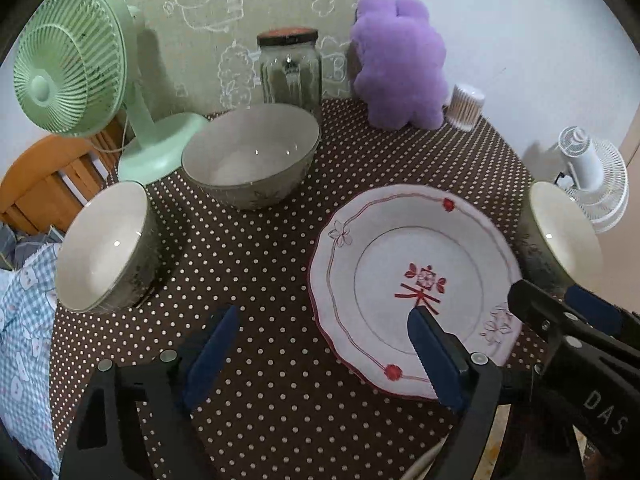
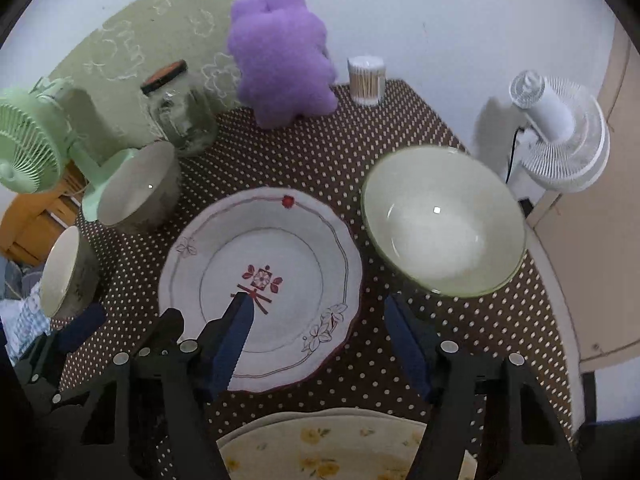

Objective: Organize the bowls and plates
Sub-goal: 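Move both grippers to the white plate with red pattern, then grasp the red-patterned plate rim with both grippers and lift it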

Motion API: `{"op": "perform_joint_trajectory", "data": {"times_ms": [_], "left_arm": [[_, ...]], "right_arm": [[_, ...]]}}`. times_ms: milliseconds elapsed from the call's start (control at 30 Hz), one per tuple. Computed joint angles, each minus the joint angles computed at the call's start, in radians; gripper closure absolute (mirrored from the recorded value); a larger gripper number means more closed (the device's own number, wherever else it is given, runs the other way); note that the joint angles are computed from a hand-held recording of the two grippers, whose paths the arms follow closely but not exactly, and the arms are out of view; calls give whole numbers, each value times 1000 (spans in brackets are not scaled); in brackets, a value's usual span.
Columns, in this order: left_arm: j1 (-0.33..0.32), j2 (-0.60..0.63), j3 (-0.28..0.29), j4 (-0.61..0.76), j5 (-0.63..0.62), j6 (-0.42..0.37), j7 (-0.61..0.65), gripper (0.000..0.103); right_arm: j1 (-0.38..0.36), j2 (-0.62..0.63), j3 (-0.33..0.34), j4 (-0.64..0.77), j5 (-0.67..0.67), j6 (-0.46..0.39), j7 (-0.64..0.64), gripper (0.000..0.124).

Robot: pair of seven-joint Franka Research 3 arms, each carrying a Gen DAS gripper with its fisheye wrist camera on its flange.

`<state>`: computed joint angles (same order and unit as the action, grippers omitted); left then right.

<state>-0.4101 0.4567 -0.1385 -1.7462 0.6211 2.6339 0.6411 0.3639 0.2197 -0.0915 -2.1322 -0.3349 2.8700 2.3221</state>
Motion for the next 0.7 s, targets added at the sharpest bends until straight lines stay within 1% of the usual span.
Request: {"op": "perform_joint_trajectory", "data": {"times_ms": [67,133,200,267,333,400,500,600,700], "left_arm": [[0,19,-1,17,-4,-9,8,17],[2,44,-4,41,-17,-16,25,22],[-1,66,-4,64,-32,-34,34,22],[3,82,-8,80,-52,-44,47,27],[6,97,-10,97,-72,-48,58,34],[8,112,-12,113,-93,-55,67,38],[12,132,-17,135,-124,-68,83,47],[15,139,-16,136,-144,-52,88,49],[6,139,-10,135,-135,-37,100,57]], "right_arm": [[-5,20,4,14,17,-10,-9,56],[-4,42,2,32,29,-25,-15,58],[-8,61,3,48,51,-34,-32,60],[-9,79,2,62,70,-39,-45,65],[-10,97,2,80,90,-55,-68,72],[-13,114,7,97,116,-72,-93,77],[-17,137,13,115,156,-77,-127,80],[9,154,-12,133,142,-86,-118,82],[27,165,-30,146,125,-101,-107,84]]}}
